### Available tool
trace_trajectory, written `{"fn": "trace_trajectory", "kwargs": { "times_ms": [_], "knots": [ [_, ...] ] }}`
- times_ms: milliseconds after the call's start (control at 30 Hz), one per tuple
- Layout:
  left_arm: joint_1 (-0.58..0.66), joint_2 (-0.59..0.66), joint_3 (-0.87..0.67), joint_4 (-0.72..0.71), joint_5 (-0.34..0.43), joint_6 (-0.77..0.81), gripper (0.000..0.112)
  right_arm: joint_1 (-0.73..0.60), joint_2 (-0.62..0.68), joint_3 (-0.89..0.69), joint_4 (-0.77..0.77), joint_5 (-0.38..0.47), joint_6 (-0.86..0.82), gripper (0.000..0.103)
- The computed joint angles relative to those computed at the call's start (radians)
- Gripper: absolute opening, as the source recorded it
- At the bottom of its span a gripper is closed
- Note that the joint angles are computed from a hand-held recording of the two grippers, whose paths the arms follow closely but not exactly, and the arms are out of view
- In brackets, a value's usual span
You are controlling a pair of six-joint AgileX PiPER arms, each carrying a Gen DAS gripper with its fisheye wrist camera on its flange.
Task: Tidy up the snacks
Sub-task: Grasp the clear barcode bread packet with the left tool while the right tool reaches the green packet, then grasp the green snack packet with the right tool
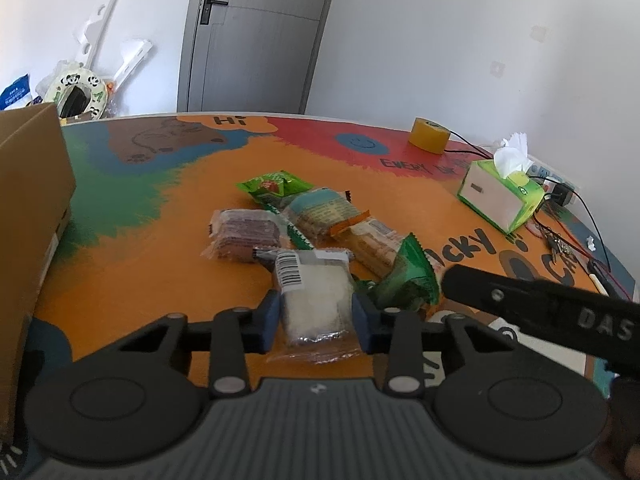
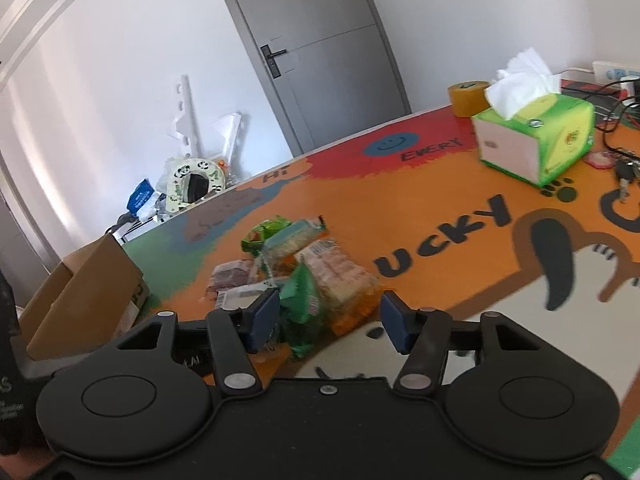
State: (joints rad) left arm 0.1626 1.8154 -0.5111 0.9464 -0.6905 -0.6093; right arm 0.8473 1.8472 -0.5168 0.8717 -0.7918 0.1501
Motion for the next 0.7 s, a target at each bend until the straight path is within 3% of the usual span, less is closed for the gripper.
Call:
{"fn": "trace_trajectory", "kwargs": {
  "times_ms": [500,567,700],
  "knots": [
    [0.141,-0.002,-0.022,0.128,-0.003,-0.079,0.037,-0.028,0.096,-0.173,0.016,0.086,-0.091,0.051],
    [0.152,-0.002,-0.022,0.134,-0.004,-0.079,0.037,-0.033,0.107,-0.185,0.014,0.101,-0.093,0.033],
    [0.163,-0.007,-0.022,0.143,0.001,-0.085,0.037,-0.027,0.108,-0.172,-0.007,0.085,-0.055,0.026]
  ]
}}
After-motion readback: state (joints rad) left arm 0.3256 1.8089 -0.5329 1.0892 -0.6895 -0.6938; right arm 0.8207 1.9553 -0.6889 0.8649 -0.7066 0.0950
